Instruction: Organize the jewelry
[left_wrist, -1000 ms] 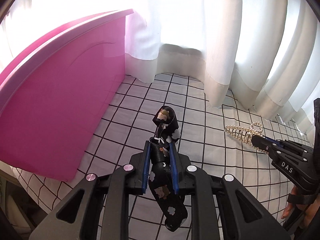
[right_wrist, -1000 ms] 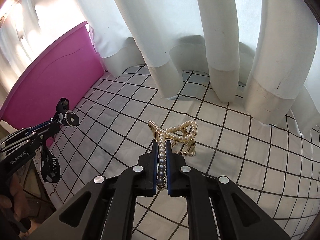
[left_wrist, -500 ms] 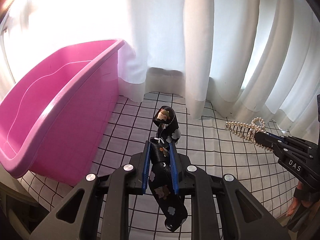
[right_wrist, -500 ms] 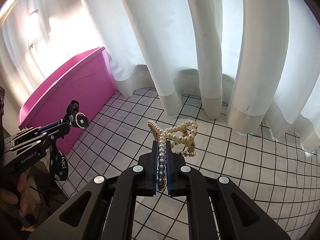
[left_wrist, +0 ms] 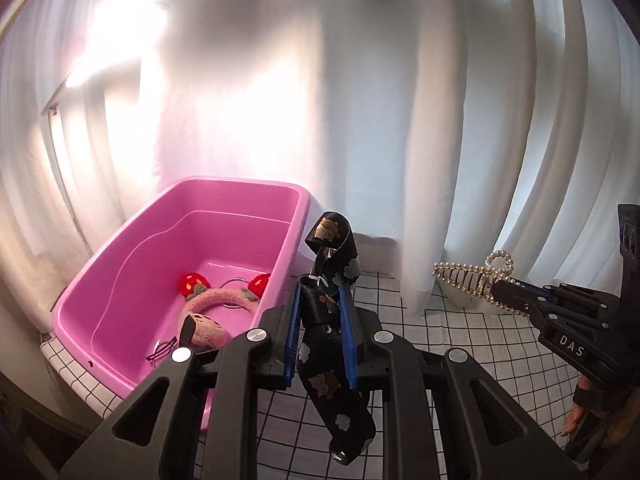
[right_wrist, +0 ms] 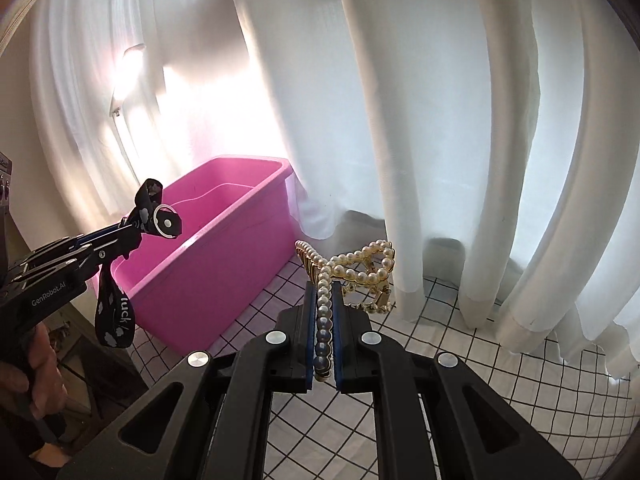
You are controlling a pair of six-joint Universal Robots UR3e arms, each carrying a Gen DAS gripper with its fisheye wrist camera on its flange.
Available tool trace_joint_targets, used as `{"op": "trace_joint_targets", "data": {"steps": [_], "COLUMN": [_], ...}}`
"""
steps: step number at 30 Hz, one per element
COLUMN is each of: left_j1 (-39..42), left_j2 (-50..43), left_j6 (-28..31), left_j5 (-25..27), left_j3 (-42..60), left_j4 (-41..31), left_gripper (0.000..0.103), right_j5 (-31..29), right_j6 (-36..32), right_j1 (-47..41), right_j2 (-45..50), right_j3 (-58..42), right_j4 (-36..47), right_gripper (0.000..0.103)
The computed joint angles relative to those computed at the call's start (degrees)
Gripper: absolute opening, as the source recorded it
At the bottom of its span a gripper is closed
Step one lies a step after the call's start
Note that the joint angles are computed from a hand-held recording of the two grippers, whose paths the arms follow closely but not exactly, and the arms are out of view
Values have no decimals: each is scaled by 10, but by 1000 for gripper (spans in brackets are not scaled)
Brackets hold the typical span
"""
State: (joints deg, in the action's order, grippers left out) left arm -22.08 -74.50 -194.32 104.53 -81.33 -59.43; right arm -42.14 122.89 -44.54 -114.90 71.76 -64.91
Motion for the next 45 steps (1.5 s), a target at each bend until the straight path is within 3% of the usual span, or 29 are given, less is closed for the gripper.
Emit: {"op": "trace_joint_targets", "data": {"steps": [8, 15, 21, 31, 33, 34, 35, 36, 37, 40, 45], "left_j1": [189, 418, 493, 477, 478, 482, 485, 484, 483, 500, 475], "left_j2": [88, 143, 133, 81, 74, 73, 73, 70, 75, 92, 73], "left_j6": [90, 179, 220, 216, 214, 212, 210, 203, 193, 199, 197], "left_j5": [-90, -223, -264, -237, -233, -235, -236, -228, -218, -231, -196], "left_j3": [-14, -35, -64, -99, -95, -94, -92, -89, -95, -105, -83], "left_j4": [-42, -94, -95, -83, -91, -96, -101, -104, -94, -84, -104], "left_gripper": [18, 18, 18, 22, 24, 27, 47, 83, 92, 92, 92], "right_j5": [-49, -136, -195, -288, -300, -305, -313, -319, -324, -327, -321], "right_j6": [254, 380, 425, 453, 458, 460, 464, 466, 466, 460, 472], "right_j1": [245, 428, 529, 603, 605, 605, 606, 607, 607, 604, 594], "right_j2": [117, 267, 391, 536, 554, 553, 549, 540, 535, 536, 525], "right_j3": [-54, -166, -275, -414, -443, -442, -434, -418, -411, -422, -401], "right_j4": [-256, -370, -376, -307, -288, -290, -303, -321, -329, -315, -323], "right_gripper": [7, 7, 7, 8, 23, 48, 61, 62, 62, 62, 62]}}
